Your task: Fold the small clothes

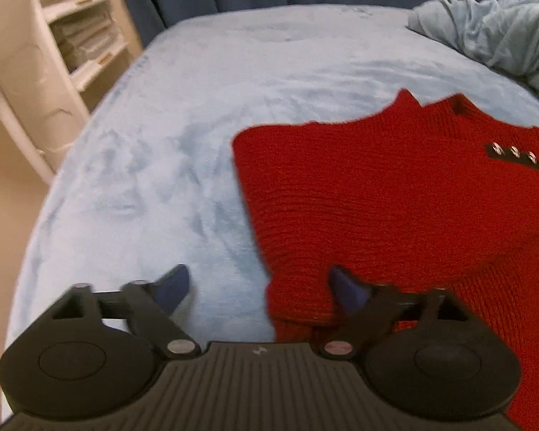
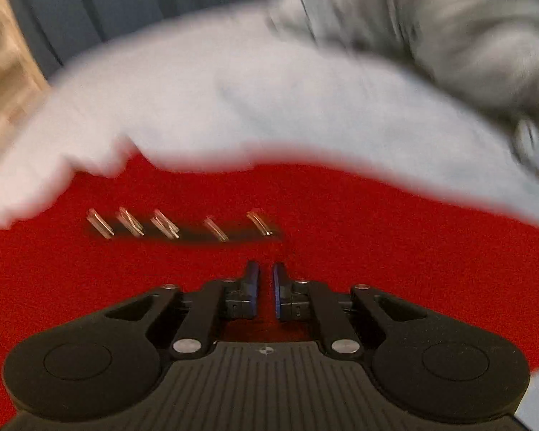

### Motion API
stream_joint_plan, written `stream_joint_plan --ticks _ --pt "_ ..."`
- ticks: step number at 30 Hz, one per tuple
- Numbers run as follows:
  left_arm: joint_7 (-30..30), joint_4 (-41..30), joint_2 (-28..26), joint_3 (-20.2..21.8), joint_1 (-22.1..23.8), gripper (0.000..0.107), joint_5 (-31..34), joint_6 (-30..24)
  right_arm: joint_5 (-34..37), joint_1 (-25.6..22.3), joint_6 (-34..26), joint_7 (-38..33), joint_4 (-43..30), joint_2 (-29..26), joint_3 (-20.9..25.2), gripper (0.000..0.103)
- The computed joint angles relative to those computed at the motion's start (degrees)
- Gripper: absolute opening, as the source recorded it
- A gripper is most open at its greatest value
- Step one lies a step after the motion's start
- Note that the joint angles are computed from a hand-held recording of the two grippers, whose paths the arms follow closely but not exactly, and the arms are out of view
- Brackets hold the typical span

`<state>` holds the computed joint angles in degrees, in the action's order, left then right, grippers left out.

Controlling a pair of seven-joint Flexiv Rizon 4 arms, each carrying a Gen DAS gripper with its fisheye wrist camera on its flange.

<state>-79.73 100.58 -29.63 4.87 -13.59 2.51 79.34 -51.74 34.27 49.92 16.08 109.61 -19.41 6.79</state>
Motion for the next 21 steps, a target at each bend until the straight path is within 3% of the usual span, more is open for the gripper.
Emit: stream_joint_plan --ticks 1,3,4,5,8,10,13,16,17,18,20,21 --pt "-0.2 0.8 0.8 0.2 -0.2 0.093 0.2 0.4 -1.1 1.1 0.2 1.2 0.9 0.7 -1.0 0.011" --pt "-0.7 2.5 2.9 1.4 -1.1 0.1 1.6 0.8 -4.1 1.5 -2.5 6.0 2.3 2.5 0.1 0.033" --pt "-1.7 4.3 4.5 2.7 -2.0 0.103 3.0 2.0 -2.4 1.7 -3.9 7.9 3.1 4.0 1.3 0.053" --pt "-2.5 6.8 6.4 3.6 -2.6 0.103 4.4 4.2 -2.0 1.8 -3.7 11.5 5.1 6.5 2.4 0.06" --pt "-2.7 15.8 13.5 4.2 -2.4 0.103 6.8 7.7 -4.2 2.9 -4.9 20.0 10.9 13.0 6.8 0.065" --pt "-4.2 21.6 18.6 5.9 -2.9 0.103 9.6 7.3 -0.7 5.2 -10.1 20.4 12.4 16.0 11.4 0.067" --pt "-6.9 28.3 25.8 7.4 -2.1 0.103 13.3 2.6 9.2 9.7 -18.7 19.0 11.7 17.8 17.2 0.067" --pt "-4.7 34.5 31.9 7.1 0.4 0.103 9.3 -2.5 15.5 12.9 -22.2 20.4 11.3 18.4 20.0 0.07" --pt "-0.2 36.7 33.5 7.2 0.5 0.103 4.2 -4.0 17.2 13.7 -23.2 20.4 11.0 18.1 20.4 0.073" --pt "6.3 38.8 34.7 7.6 -0.1 0.103 -3.4 -6.7 18.2 14.2 -22.6 21.0 11.7 18.2 20.6 0.073" --pt "12.1 40.6 36.4 7.8 -0.2 0.103 -12.5 -12.9 22.9 13.9 -17.7 21.7 12.7 18.6 20.3 0.073" --pt "13.6 41.9 37.2 7.6 -0.3 0.103 -16.0 -13.1 24.5 13.6 -14.4 21.6 13.3 18.5 20.0 0.071"
